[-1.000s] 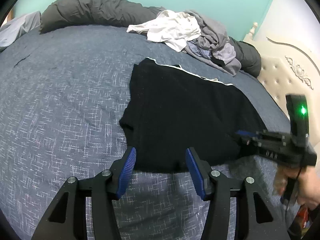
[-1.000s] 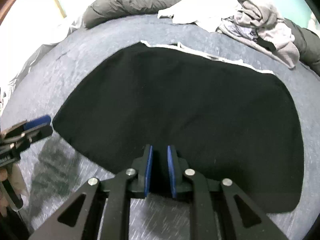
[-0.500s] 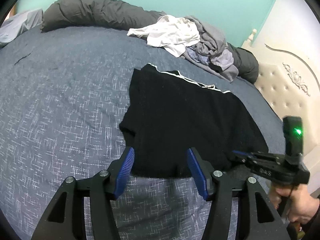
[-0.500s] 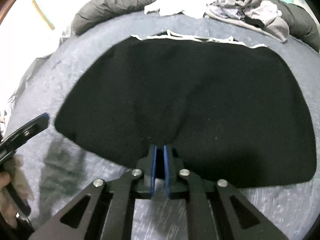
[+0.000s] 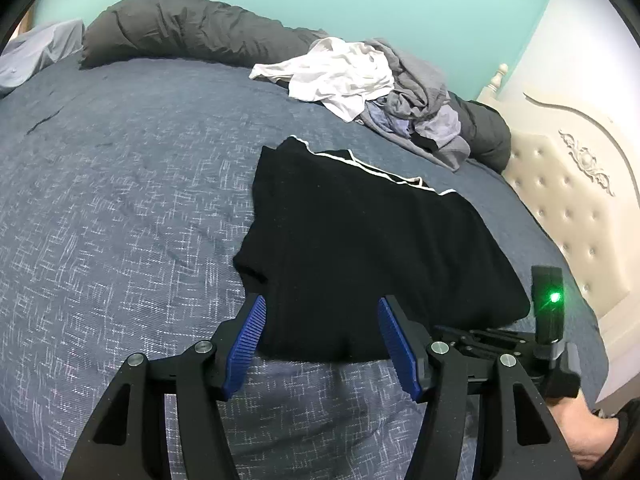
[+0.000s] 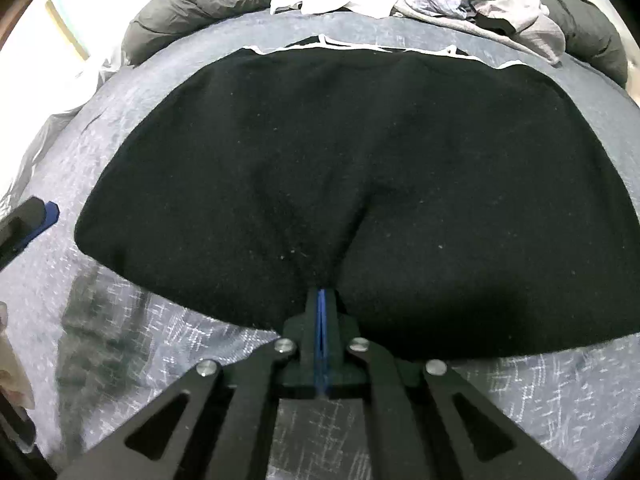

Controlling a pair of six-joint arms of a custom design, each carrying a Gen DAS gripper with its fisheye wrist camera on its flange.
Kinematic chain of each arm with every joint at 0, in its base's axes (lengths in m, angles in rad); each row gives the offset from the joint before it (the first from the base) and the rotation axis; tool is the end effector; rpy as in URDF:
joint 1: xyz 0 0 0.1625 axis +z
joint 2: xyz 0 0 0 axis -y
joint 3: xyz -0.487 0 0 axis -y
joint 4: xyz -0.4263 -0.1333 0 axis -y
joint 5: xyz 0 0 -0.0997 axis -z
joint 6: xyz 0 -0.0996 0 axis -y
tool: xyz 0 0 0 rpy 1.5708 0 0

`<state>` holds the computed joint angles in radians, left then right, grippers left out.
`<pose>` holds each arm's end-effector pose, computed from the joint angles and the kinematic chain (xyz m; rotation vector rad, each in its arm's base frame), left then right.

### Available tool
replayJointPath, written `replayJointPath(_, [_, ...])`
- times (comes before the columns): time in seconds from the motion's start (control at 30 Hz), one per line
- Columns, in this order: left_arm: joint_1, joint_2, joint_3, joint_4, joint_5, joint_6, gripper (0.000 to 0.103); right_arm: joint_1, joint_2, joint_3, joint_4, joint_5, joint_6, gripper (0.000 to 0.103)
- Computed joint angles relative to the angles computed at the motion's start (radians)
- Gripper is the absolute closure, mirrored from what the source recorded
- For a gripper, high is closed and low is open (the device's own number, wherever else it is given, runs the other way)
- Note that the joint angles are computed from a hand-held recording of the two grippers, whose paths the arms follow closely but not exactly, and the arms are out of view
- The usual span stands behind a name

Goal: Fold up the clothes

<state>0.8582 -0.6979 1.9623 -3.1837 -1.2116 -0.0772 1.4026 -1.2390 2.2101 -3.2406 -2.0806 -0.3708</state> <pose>-0.2828 -0.5847 0.0154 0.8094 2.7549 -0.6668 -0.0055 -0.5382 0.2686 0.0160 -2.4045 0.6745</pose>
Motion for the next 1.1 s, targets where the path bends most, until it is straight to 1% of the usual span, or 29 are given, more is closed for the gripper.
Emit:
replayJointPath(0.1, [0.003, -0.003, 0.001, -0.006, 0.001, -0.004, 0.040, 0.014, -0.035, 0.012, 0.018, 0.018, 0.016, 0.103])
replayJointPath(0.17, [0.004, -0.004, 0.000, -0.013, 0.006, -0.005, 0.040, 0.022, -0.043, 0.022, -0.003, 0.027, 0.001, 0.103])
replayJointPath(0.27, [0.006, -0.007, 0.000, -0.013, 0.011, -0.007, 0.040, 0.025, -0.022, 0.022, -0.013, 0.011, -0.023, 0.103])
replayJointPath(0.33, [0.006, -0.009, 0.001, -0.013, 0.010, -0.009, 0.040, 0.001, -0.011, 0.018, -0.003, 0.022, -0.012, 0.103])
replayJointPath(0.4, [0.007, -0.012, 0.002, -0.016, 0.010, -0.009, 0.040, -0.016, 0.000, 0.023, -0.021, 0.035, -0.017, 0.103])
replayJointPath(0.47, [0.007, -0.014, 0.002, -0.018, 0.010, -0.008, 0.040, -0.009, 0.013, 0.025, -0.043, 0.014, -0.030, 0.103])
replayJointPath(0.5, [0.008, -0.014, 0.001, -0.018, 0.010, -0.007, 0.040, -0.006, 0.011, 0.027, -0.036, 0.011, -0.025, 0.103])
replayJointPath(0.6, [0.010, -0.013, 0.000, -0.013, 0.008, -0.012, 0.040, -0.002, -0.028, 0.032, 0.059, 0.034, 0.031, 0.103])
replayJointPath(0.63, [0.011, -0.014, 0.000, -0.011, 0.004, -0.014, 0.040, -0.001, -0.038, 0.037, 0.061, 0.046, 0.022, 0.103])
replayJointPath(0.73, [0.011, -0.017, 0.002, -0.018, 0.003, -0.013, 0.040, 0.009, -0.048, 0.035, 0.004, 0.057, -0.021, 0.103])
replayJointPath(0.83, [0.011, -0.018, 0.002, -0.019, 0.008, -0.013, 0.040, 0.010, -0.039, -0.016, 0.020, 0.069, 0.016, 0.103])
replayJointPath(0.93, [0.013, -0.018, 0.000, -0.016, 0.009, -0.017, 0.040, 0.014, -0.003, -0.073, 0.086, 0.084, 0.055, 0.103])
replayJointPath(1.0, [0.015, -0.017, 0.000, -0.014, 0.011, -0.017, 0.040, 0.005, -0.004, -0.065, 0.110, 0.079, 0.060, 0.103])
replayJointPath(1.1, [0.016, -0.017, 0.000, -0.014, 0.008, -0.017, 0.040, -0.002, -0.012, -0.023, 0.093, 0.068, 0.043, 0.103])
